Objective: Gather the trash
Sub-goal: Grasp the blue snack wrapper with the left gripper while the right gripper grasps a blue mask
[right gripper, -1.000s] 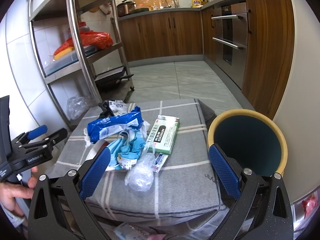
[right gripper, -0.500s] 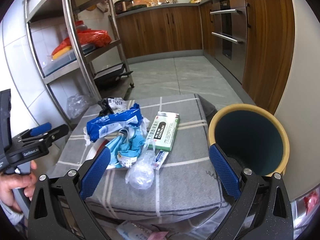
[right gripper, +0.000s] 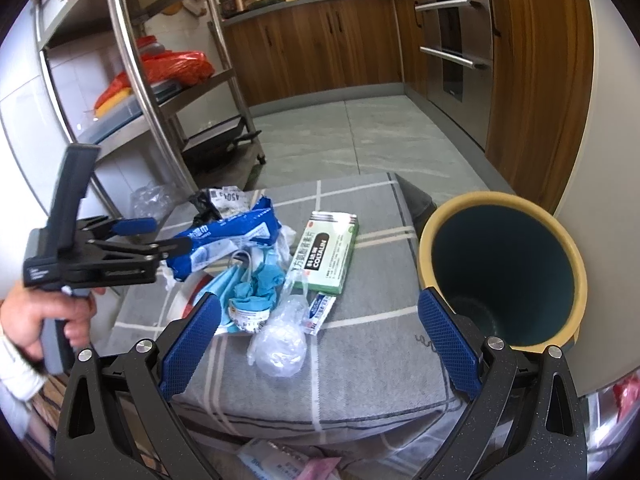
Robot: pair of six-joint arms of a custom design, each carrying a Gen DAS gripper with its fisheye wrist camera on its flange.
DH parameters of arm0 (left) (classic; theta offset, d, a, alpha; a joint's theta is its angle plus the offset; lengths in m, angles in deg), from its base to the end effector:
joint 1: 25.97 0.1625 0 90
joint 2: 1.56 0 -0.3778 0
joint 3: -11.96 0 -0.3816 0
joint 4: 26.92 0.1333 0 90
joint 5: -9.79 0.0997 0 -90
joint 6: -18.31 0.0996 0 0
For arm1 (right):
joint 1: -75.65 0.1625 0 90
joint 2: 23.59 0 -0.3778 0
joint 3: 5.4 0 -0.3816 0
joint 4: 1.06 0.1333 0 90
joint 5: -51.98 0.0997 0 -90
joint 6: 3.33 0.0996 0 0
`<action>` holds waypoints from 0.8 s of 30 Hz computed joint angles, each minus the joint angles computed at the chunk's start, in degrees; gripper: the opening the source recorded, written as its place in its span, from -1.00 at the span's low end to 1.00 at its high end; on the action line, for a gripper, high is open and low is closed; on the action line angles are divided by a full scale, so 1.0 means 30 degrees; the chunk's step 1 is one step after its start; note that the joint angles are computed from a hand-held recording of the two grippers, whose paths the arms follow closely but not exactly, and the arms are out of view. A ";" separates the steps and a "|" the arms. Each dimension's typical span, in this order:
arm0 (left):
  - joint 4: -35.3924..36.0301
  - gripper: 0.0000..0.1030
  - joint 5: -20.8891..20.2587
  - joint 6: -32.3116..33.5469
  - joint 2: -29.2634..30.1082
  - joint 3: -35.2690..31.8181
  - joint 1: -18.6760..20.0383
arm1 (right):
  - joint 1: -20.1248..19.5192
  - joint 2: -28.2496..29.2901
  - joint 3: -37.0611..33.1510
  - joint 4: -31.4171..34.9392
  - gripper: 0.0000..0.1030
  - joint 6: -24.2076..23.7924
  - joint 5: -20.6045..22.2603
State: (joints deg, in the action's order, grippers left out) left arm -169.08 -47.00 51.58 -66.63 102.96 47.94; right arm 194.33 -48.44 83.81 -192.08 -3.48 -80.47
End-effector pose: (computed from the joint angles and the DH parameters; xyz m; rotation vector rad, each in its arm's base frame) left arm 0.0063 -0.6561 0.3075 0.8747 2.3142 -0.4586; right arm 0.3612 -0.5226 -0.0222 0.2979 -2.3971 0.9985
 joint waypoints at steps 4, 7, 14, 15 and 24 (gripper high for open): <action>0.1735 0.13 0.0072 0.0039 0.1003 -0.1351 0.0375 | -0.0193 0.0048 -0.0124 0.0451 0.90 0.0365 0.0225; 0.2147 -0.22 -0.0138 0.0221 0.1485 -0.1796 0.0530 | -0.0307 0.0201 -0.0350 0.0864 0.90 0.0486 0.0435; 0.1120 -0.67 -0.0561 0.0734 0.1335 -0.1627 0.0454 | -0.0502 0.0625 -0.0883 0.1591 0.90 0.0725 0.0866; 0.0740 -0.68 -0.0688 0.0892 0.1236 -0.1495 0.0435 | -0.0522 0.0717 -0.0987 0.1689 0.88 0.0769 0.0922; -0.1749 -0.72 -0.1303 0.0668 0.0863 -0.1353 0.0418 | -0.0731 0.1062 -0.1605 0.2752 0.60 0.1321 0.1699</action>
